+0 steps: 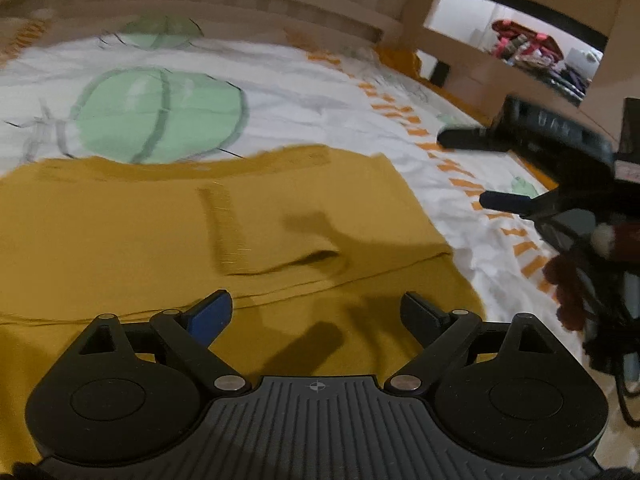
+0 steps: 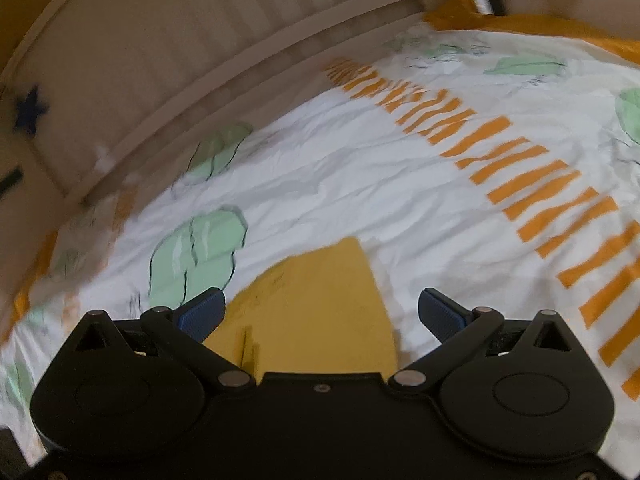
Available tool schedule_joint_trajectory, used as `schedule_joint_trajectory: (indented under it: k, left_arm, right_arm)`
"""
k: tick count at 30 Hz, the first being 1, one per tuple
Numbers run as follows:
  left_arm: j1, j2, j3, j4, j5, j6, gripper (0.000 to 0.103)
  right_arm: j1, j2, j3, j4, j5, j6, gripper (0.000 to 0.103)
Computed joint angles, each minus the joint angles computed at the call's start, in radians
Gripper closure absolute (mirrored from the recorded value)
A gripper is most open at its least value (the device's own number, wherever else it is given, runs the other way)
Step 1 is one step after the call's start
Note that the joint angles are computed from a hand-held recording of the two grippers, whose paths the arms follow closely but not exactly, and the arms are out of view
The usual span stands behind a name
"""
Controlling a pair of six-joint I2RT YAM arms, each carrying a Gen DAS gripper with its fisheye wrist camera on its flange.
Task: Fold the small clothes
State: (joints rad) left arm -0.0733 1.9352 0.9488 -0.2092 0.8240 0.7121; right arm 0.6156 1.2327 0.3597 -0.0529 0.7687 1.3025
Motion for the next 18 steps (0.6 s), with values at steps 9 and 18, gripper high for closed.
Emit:
schedule_joint_trajectory:
  k: [9, 18]
  left_arm:
    - [0.125, 0.051, 0.049, 0.199, -0.151, -0.183, 0.012]
    - [0.166, 0.148, 0.024, 0.395, -0.243, -0.188, 0.009]
  right_arm:
    - [0.12, 0.34, 0.272, -0.128, 0.073, -0.215, 0.001]
    - [0.129, 0.479, 0.33, -0.009, -0.013, -0.376, 0.024]
